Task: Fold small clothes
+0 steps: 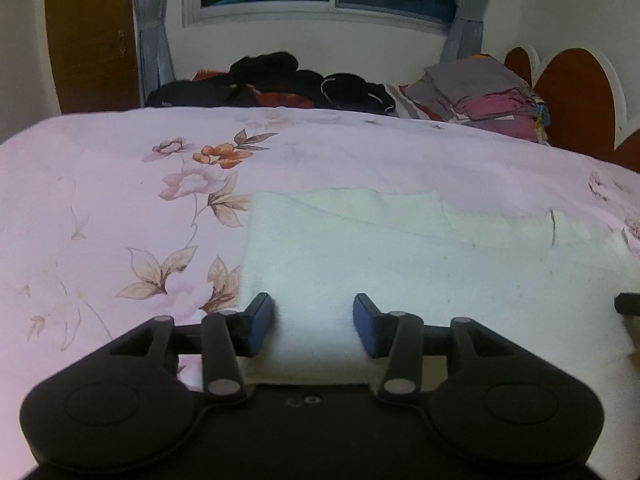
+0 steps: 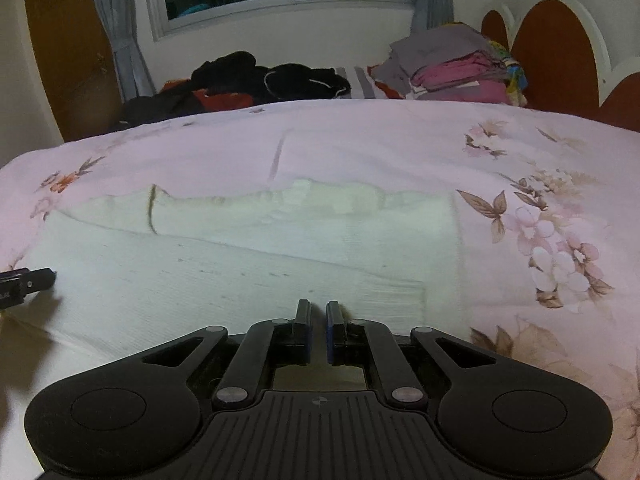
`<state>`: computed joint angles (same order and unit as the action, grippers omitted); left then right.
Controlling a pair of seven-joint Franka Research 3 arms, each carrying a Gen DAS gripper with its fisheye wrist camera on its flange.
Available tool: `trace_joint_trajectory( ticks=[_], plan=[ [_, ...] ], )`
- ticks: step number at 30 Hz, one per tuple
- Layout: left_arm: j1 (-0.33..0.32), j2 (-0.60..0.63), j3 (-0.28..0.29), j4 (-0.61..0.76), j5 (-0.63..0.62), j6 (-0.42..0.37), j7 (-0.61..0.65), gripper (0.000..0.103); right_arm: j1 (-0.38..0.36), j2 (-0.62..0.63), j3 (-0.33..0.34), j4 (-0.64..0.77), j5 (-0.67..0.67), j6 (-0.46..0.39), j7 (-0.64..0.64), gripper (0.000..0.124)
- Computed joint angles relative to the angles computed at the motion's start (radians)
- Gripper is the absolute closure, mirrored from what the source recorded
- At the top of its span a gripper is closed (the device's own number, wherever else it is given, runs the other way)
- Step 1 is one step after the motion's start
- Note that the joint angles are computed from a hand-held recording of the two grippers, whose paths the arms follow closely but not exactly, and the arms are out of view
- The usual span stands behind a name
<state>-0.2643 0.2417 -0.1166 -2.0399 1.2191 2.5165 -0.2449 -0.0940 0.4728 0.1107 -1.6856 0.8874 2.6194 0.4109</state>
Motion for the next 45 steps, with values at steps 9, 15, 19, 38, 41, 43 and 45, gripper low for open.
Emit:
trace_joint_trajectory(
  ticks=[9,15,19,38,41,43,45],
  plan=[
    [0.004,0.052,0.022,0.085,0.013,0.007,0.021,0.051,0.008,0.054,0.006,0.065,-0.036,0.087,0.026,0.119],
    [-0.003,0.084,0.04,0.098,-0.007,0.009,0.051,0.043,-0.007,0.074,0.032,0.079,-0.045,0.127,0.02,0.079],
    [-0.002,0.081,0.041,0.098,-0.017,0.012,0.061,0.042,-0.038,0.07,0.059,0.074,0.002,0.118,-0.041,0.049],
    [-0.005,0.094,0.049,0.118,-0.043,0.005,0.085,0.034,-0.034,0.065,0.053,0.092,0.086,0.105,-0.103,0.116],
    [-0.005,0.098,0.051,0.121,-0.045,0.006,0.087,0.033,0.023,0.107,-0.017,0.122,-0.065,0.084,0.026,0.115],
    [-0.005,0.097,0.05,0.122,-0.05,0.003,0.093,0.033,0.005,0.104,0.011,0.109,-0.063,0.121,-0.007,0.115],
    [-0.003,0.094,0.048,0.123,-0.067,0.001,0.102,0.033,-0.006,0.094,0.028,0.099,-0.056,0.147,-0.003,0.104]
  ],
)
